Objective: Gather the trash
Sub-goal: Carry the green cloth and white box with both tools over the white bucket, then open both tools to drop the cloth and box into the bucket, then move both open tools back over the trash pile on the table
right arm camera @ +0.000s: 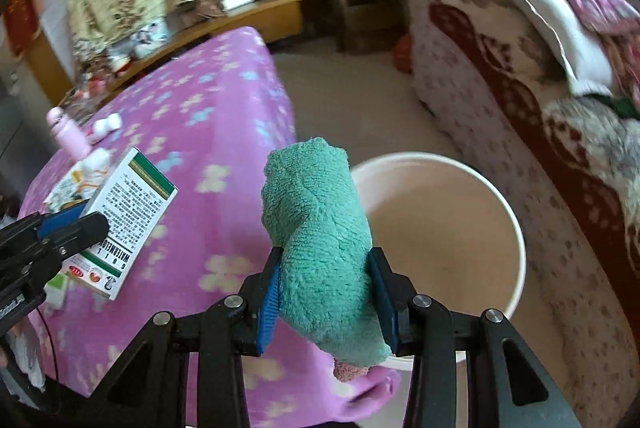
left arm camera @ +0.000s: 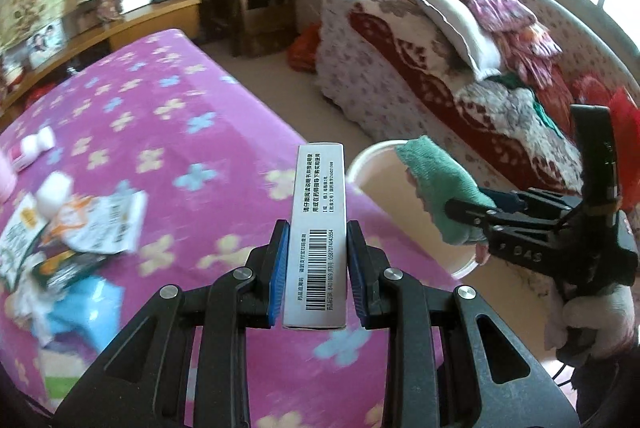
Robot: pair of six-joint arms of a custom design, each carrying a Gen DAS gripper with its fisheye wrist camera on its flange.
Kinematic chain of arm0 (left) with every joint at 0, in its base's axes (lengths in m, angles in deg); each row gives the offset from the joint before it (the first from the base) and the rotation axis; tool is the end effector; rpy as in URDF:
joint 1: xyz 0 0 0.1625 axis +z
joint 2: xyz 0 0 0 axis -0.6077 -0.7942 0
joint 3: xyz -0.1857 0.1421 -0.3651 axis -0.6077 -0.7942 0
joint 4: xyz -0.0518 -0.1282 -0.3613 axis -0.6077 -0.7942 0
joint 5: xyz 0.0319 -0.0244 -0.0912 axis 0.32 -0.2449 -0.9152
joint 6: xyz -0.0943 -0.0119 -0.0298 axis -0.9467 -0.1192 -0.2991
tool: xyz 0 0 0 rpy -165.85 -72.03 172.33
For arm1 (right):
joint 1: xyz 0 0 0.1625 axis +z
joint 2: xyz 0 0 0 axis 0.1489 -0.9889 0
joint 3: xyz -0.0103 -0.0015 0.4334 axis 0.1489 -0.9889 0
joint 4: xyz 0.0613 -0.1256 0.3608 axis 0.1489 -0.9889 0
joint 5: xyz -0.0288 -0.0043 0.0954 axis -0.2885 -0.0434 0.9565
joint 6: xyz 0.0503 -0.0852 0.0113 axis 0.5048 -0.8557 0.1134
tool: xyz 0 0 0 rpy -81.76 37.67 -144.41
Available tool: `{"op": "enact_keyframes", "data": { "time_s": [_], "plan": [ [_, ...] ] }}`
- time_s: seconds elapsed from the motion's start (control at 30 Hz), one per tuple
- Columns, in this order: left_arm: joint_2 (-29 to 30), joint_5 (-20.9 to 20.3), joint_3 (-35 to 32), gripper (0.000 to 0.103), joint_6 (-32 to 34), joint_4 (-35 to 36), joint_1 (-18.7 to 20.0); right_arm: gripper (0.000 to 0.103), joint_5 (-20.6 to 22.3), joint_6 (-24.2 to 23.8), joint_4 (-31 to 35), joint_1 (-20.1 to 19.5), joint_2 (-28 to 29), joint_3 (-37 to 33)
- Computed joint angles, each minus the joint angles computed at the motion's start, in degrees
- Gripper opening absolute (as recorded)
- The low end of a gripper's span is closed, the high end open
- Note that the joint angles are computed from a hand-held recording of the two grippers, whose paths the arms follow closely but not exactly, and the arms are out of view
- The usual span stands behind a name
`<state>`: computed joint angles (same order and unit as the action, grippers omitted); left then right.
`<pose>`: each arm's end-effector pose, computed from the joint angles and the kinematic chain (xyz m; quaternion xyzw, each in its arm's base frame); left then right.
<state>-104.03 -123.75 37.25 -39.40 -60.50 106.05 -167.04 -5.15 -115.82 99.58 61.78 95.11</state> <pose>-0.1209 -0.7415 0.2310 0.4806 0.8604 -0.0970 0.1388 0.2624 -0.6322 0.0462 -0.1177 -0.8570 0.3662 0.3429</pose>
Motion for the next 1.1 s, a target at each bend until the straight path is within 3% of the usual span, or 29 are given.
{"op": "enact_keyframes", "data": {
  "time_s": [0.33, 0.47, 0.53, 0.6, 0.63, 1.1],
  "plan": [
    [4.20, -0.84, 0.94, 0.025, -2.42, -0.35, -2.49, 0.041, 0.22, 4.66, -2.28, -4.37, -3.10, 6.86],
    [5.31, -1.77, 0.15, 0.026, -4.41, 0.41, -2.55, 0.049, 0.24, 6.00, -3.83, -5.35, -3.12, 7.61],
    [5.88, -2.65, -0.74, 0.033, -5.40, 1.83, -2.38, 0.049, -0.67, 6.36, -3.38, -5.43, -2.98, 7.33],
    [5.86, -3.66, -1.25, 0.052, -5.89, 2.83, -2.09, 0.050, -0.85, 6.14, -3.84, -5.54, -2.87, 7.34],
    [5.73, -4.07, -1.26, 0.053, -6.04, 3.10, -2.00, 0.050, -0.41, 6.31, -4.20, -5.63, -2.91, 7.50],
    [3.00, -1.47, 1.51, 0.053, -4.33, -1.46, -1.13, 0.054, -1.58, 5.85, -2.08, -3.83, -1.71, 5.33]
  ]
}}
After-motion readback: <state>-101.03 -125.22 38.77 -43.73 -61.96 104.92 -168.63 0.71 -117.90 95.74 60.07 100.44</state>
